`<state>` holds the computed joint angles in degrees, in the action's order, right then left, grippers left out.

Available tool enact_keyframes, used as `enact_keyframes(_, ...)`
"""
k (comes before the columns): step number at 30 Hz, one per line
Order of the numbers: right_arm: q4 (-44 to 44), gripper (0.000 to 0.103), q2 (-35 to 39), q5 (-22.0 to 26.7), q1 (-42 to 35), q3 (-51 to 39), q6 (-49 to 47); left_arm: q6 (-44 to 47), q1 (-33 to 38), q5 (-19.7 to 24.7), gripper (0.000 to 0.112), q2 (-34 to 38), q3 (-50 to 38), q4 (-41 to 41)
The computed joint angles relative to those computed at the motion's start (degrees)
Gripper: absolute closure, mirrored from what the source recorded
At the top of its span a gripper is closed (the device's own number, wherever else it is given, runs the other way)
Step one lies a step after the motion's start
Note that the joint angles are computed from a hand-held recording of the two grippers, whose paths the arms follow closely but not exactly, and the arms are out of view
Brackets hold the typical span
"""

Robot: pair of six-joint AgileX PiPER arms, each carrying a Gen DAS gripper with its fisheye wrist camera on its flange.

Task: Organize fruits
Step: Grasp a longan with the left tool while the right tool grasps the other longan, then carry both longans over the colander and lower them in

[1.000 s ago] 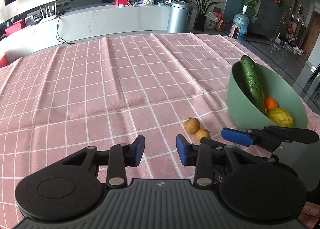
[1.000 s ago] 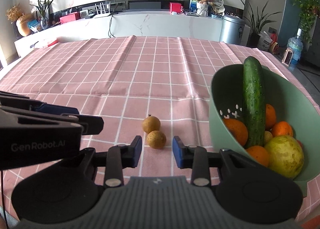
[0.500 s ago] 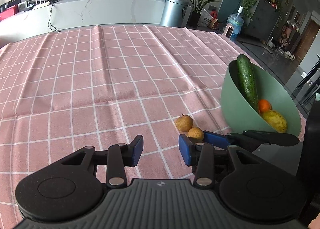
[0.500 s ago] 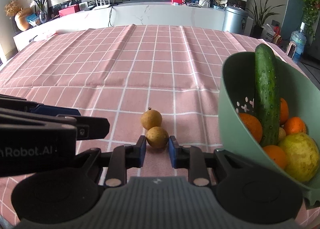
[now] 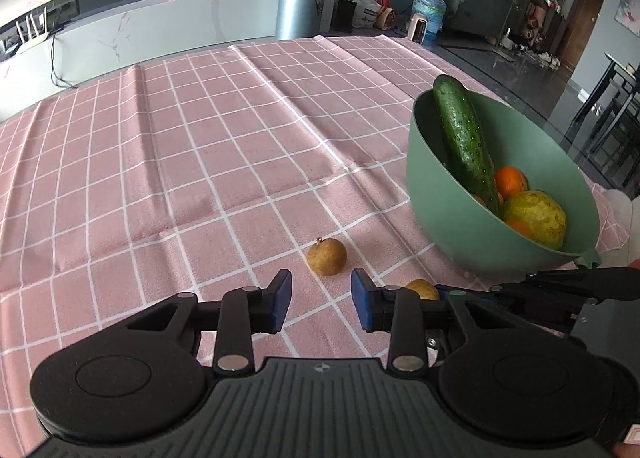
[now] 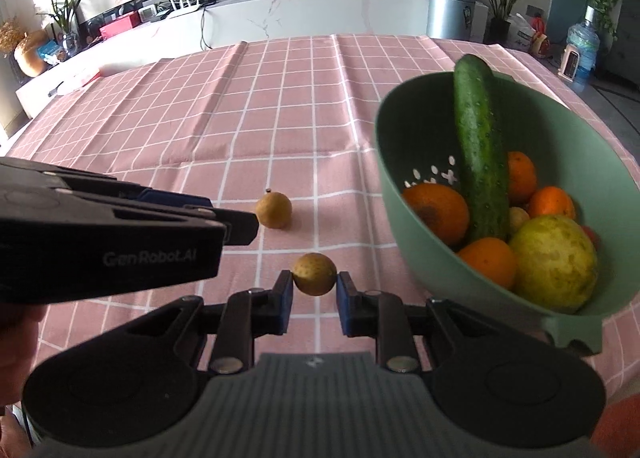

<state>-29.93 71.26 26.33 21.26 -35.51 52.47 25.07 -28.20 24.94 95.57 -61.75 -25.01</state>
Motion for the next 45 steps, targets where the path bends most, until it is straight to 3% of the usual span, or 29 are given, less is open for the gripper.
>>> enact_keyframes(11, 8.32, 0.084, 0.91, -2.08, -4.2, 0.15, -5.86, -8.94, -3.55, -1.59, 0.072, 4.8, -4.18, 11.07)
enact_keyframes(13, 9.92, 0.084, 0.77, -2.45, -4.79, 0.32, -7.27, -11.51, -4.06, -1.4, 0.076, 5.25, -4.42, 13.95)
enact_keyframes(18, 9.79, 0.084, 0.91, -2.34, -4.58, 0.31, -7.08, -9.37, -3.43, -1.02, 0.085, 5.3, -4.41, 11.0)
enact_keyframes(28, 13.77, 0.085, -0.35, -2.73, -5.65, 0.77, -12.28, -14.42, -4.43, -1.76, 0.086, 1.89, -2.16, 15.29)
enact_keyframes(37, 20.57, 0.085, -9.23, 1.89, -5.14, 2.5, -20.21, -22.44, -6.22, 1.37, 0.086, -5.79, 1.83, 20.42)
enact_keyframes(45, 21.86, 0.085, -23.62, 10.48, -3.64, 3.64, -22.89, -25.53, -9.18, 4.61, 0.086, -12.77, 2.44, 17.88)
